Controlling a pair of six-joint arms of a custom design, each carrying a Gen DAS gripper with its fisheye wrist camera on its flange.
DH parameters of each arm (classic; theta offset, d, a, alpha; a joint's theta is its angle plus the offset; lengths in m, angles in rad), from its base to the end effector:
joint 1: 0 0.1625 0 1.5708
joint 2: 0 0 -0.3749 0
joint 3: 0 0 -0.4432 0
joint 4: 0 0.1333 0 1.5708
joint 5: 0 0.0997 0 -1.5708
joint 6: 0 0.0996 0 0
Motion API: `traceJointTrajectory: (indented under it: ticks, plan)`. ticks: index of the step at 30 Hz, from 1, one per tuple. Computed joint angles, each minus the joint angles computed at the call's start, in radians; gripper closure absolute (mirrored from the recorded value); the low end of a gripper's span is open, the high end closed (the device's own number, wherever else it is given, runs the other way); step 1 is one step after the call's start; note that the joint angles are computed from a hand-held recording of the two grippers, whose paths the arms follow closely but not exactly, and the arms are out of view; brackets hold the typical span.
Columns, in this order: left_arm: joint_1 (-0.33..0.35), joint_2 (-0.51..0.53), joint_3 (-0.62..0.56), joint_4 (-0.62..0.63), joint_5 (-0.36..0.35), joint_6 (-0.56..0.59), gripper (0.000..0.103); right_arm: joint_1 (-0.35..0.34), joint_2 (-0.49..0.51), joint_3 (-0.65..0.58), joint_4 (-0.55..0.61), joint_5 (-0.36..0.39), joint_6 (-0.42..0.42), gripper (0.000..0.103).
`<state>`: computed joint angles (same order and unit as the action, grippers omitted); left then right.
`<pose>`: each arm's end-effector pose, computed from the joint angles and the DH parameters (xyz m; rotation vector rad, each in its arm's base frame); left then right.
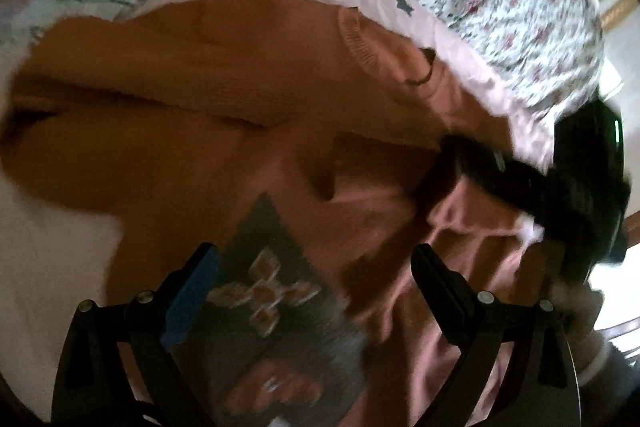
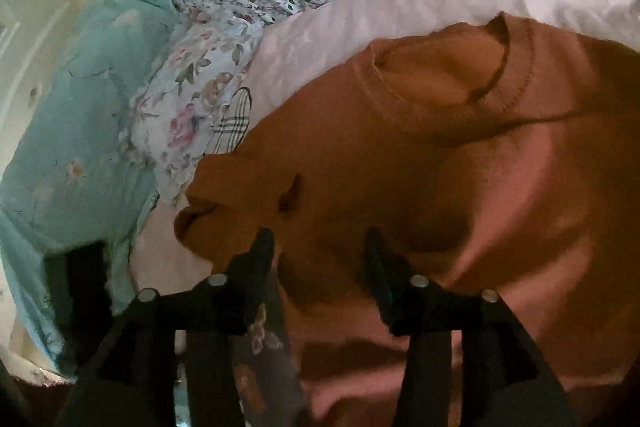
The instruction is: Fold small clothes
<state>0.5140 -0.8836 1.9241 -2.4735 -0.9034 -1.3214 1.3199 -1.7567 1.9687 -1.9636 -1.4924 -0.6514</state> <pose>-0.3831 -0.4402 -0.0212 -0.2879 2.6457 -0.7875 0.0175 -0.4999 0.3579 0.6311 -3.0535 0.3077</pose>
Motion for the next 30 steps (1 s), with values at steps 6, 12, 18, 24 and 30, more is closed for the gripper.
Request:
traceJointTrajectory:
  ticks: [6, 12, 18, 24, 30]
  plan:
    - [0.169, 0.081, -0.036, -0.351, -0.217, 0.124, 0.006, -0.069, -0.089, 0.007, 0.002, -0.015, 0.005, 0.054]
    - [0.241, 0.121, -0.029, -0.614, -0.348, 0.073, 0.006, -0.124, -0.150, 0.008, -0.009, -0.007, 0.001, 0.054]
    - [0.228, 0.121, -0.047, -0.603, -0.422, -0.018, 0.006, -0.135, -0.168, 0.009, -0.024, 0.005, -0.003, 0.054]
    - [0.263, 0.209, -0.140, -0.595, -0.461, -0.093, 0.008, -0.115, -0.154, 0.017, -0.045, -0.012, 0.012, 0.054]
    - [0.218, 0.203, -0.201, -0.411, -0.228, 0.078, 0.091, -0.117, -0.178, 0.031, -0.054, -0.007, -0.015, 0.054]
